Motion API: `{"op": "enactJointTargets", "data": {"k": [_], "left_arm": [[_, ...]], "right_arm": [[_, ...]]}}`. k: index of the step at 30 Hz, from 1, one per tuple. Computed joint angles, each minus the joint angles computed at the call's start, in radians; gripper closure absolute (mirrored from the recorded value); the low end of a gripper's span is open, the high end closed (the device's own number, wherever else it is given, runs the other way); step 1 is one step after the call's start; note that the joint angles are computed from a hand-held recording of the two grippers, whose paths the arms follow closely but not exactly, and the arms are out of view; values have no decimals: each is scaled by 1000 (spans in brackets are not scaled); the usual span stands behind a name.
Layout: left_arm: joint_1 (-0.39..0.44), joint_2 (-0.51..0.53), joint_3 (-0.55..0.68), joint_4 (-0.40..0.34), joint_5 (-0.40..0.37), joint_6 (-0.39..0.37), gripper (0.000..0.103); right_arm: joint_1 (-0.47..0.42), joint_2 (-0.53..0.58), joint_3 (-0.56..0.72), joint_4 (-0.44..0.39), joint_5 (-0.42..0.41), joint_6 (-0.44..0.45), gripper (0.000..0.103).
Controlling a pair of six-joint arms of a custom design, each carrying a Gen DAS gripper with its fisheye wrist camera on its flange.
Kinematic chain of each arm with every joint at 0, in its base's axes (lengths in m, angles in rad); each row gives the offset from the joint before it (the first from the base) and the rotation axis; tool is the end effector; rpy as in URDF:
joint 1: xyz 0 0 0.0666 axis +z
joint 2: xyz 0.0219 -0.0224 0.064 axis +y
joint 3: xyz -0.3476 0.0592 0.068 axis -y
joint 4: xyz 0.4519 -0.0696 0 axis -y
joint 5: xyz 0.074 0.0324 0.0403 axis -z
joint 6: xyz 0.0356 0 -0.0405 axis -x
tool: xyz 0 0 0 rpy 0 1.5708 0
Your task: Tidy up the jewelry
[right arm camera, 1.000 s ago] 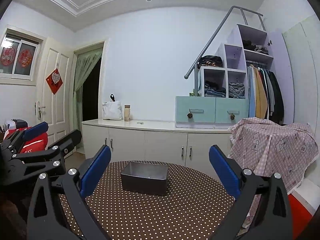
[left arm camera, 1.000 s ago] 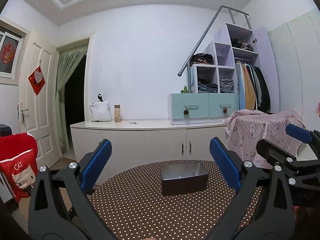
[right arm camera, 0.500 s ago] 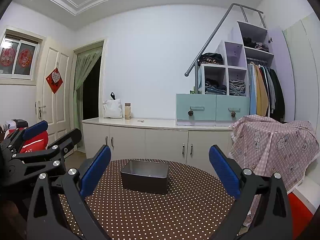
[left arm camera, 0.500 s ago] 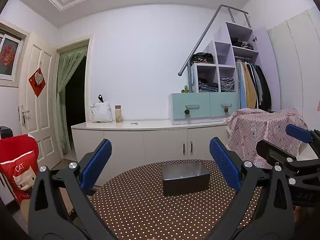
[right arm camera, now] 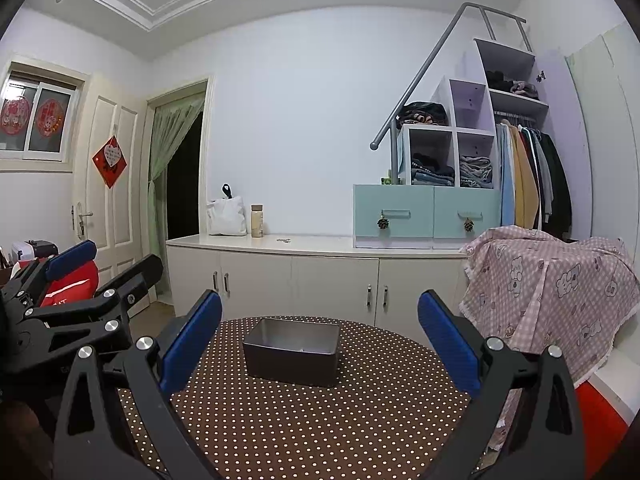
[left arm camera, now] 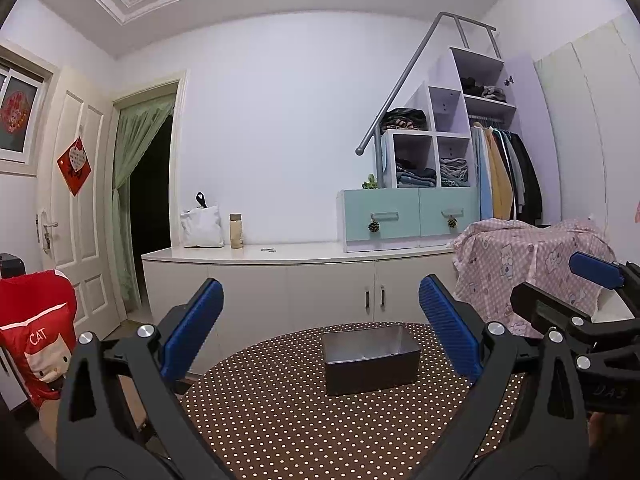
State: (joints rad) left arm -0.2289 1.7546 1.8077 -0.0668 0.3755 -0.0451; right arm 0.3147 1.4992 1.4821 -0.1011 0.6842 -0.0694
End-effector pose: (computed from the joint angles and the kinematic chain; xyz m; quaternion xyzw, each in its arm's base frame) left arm 0.6891 -0.1744 0.4822 0.2254 0.6750 -0.1956 0.6748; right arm 0.5943 0.1694 0.4623 0.1349 0.7263 -0.1268 0.6620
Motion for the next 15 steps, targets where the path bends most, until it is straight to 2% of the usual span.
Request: {"op": "enactJointTargets", "data": {"k": [15], "left_arm": [[1, 7, 10, -16, -3, -17, 6]], "right_arm": [[-2, 2, 4, -21, -2, -19, 8]]}}
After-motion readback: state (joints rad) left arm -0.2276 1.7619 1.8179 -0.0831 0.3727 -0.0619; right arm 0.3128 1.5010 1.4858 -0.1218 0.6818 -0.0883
